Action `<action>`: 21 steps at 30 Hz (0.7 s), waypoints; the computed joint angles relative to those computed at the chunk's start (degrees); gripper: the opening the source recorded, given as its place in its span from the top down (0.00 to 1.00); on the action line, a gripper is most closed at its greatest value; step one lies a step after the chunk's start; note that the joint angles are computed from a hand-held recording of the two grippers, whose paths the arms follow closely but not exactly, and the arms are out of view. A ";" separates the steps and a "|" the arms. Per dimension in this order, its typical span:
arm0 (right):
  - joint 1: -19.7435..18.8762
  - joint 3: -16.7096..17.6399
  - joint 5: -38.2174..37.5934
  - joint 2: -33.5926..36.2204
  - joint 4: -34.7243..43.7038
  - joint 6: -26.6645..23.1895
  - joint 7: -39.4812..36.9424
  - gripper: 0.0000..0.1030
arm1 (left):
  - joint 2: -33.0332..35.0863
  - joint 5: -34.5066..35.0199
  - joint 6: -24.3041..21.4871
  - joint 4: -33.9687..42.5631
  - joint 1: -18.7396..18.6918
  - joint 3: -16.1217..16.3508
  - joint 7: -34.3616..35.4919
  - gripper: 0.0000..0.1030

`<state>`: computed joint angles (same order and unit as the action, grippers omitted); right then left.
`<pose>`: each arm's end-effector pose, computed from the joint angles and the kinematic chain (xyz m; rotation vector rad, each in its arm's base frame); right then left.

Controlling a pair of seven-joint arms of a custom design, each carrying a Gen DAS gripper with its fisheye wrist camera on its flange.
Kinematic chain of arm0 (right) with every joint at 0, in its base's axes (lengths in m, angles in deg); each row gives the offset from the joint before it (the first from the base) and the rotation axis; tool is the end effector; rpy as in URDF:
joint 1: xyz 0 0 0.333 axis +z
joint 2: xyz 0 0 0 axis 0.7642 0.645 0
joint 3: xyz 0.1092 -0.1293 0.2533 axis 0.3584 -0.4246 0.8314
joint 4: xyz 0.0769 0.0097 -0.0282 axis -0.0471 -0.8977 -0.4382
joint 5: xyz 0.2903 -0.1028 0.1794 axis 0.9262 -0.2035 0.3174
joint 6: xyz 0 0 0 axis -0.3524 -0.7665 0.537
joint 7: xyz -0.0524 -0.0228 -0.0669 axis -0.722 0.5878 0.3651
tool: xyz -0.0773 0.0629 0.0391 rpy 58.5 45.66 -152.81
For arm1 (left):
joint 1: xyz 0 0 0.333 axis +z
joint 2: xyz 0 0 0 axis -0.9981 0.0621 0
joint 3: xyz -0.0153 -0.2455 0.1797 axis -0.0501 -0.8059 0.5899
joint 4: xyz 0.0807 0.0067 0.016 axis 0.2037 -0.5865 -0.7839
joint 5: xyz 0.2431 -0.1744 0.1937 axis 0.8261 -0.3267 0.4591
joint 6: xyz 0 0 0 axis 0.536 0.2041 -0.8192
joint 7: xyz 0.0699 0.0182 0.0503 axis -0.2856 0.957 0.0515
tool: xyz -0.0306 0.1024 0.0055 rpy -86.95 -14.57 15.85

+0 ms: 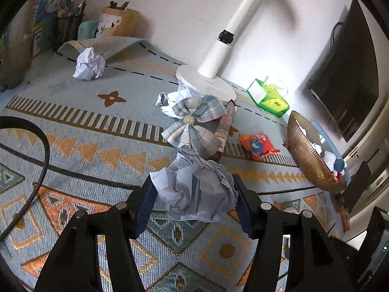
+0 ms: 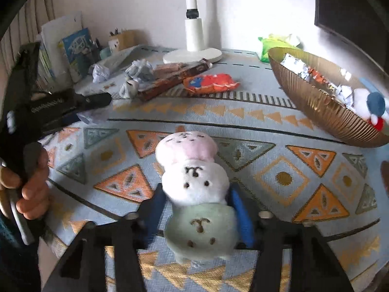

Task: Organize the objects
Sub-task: 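Carry the paper ball and plush stack to the basket and open both tools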

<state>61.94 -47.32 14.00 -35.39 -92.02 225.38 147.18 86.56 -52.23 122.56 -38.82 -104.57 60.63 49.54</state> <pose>0.4464 0.2001 0.3969 -1.7979 1.7224 -0.4972 0.5901 -0.3474 0.3804 -1.8231 2.0187 -1.2600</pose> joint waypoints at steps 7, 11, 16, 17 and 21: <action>3.05 2.31 12.30 -0.27 -2.40 4.87 -11.62 0.55 | -0.31 1.03 -1.39 0.63 -4.39 5.27 -2.90 0.44; -1.22 5.54 11.64 -3.72 -4.38 6.74 -9.47 0.55 | -0.03 3.05 -5.59 2.70 -7.13 8.56 -5.66 0.44; -11.47 10.96 10.69 -12.56 -8.52 6.78 -6.24 0.55 | -2.03 3.20 -4.66 2.18 -4.69 3.29 -6.07 0.44; -13.05 11.30 11.01 -14.73 -9.35 6.18 -6.49 0.55 | -2.25 3.14 -4.58 2.55 -4.52 2.52 -5.68 0.44; -16.41 9.25 13.45 -21.17 -10.92 5.50 -9.40 0.55 | -2.08 6.16 -5.64 9.05 -9.28 4.27 -5.04 0.44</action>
<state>45.53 -38.07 27.45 -56.57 -102.94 230.87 137.78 84.47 -46.07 116.91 -29.77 -113.85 64.89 44.50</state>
